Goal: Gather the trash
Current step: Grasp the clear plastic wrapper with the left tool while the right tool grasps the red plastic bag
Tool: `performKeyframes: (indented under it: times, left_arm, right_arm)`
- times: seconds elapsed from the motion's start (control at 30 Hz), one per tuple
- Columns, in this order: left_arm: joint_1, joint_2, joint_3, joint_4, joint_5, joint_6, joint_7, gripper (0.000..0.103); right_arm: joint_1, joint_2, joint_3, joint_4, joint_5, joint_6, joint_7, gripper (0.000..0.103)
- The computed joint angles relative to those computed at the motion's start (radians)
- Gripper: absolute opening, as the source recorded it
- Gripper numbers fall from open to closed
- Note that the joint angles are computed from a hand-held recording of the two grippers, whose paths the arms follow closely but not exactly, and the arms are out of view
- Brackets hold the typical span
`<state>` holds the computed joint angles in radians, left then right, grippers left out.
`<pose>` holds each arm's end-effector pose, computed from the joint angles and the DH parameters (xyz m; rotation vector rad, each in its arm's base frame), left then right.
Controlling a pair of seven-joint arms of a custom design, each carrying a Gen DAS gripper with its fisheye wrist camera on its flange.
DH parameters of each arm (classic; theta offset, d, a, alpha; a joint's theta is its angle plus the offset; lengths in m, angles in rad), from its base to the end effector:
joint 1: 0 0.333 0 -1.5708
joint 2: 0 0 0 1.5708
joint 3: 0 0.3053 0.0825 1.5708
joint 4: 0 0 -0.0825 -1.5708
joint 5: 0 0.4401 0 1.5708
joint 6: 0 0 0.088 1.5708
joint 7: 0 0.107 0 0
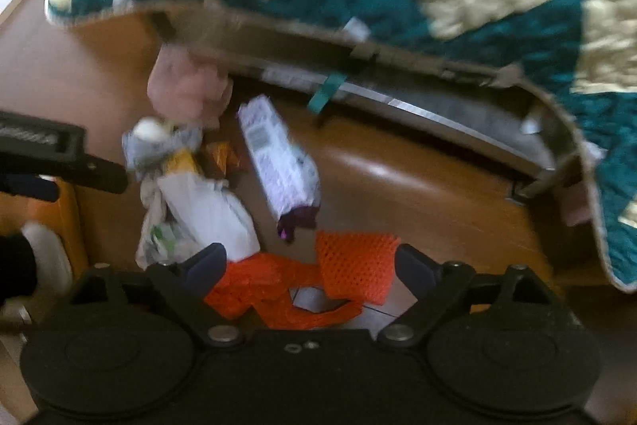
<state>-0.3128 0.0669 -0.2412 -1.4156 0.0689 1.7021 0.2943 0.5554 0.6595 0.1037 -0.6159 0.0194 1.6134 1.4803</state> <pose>0.5527 -0.3276 0.6691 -2.8237 1.2736 -0.3522 0.6275 0.4413 0.6605 -2.5514 1.1566 -0.1347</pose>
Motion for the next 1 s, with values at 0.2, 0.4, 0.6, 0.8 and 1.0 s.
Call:
performKeyframes:
  times: [0.2, 0.4, 0.6, 0.8, 1.0]
  left_arm:
    - [0.022, -0.014, 0.007, -0.151, -0.119, 0.067, 0.002, 0.100]
    - [0.033, 0.006, 0.007, -0.232, -0.206, 0.165, 0.001, 0.100]
    - [0.038, 0.020, 0.009, -0.289, -0.271, 0.218, 0.012, 0.089]
    - [0.045, 0.009, 0.011, -0.342, -0.334, 0.266, 0.020, 0.062]
    - [0.054, -0.042, 0.012, -0.403, -0.378, 0.318, -0.009, 0.037]
  right_arm:
    - [-0.017, -0.091, 0.056, -0.250, 0.046, 0.072, -0.189, 0.093]
    - [-0.008, -0.120, 0.089, -0.390, 0.062, 0.106, -0.342, 0.093]
    - [0.012, -0.120, 0.101, -0.461, 0.058, 0.147, -0.424, 0.085]
    - [0.018, -0.115, 0.101, -0.466, 0.054, 0.142, -0.459, 0.067]
    - [0.019, -0.123, 0.098, -0.443, 0.053, 0.110, -0.461, 0.045]
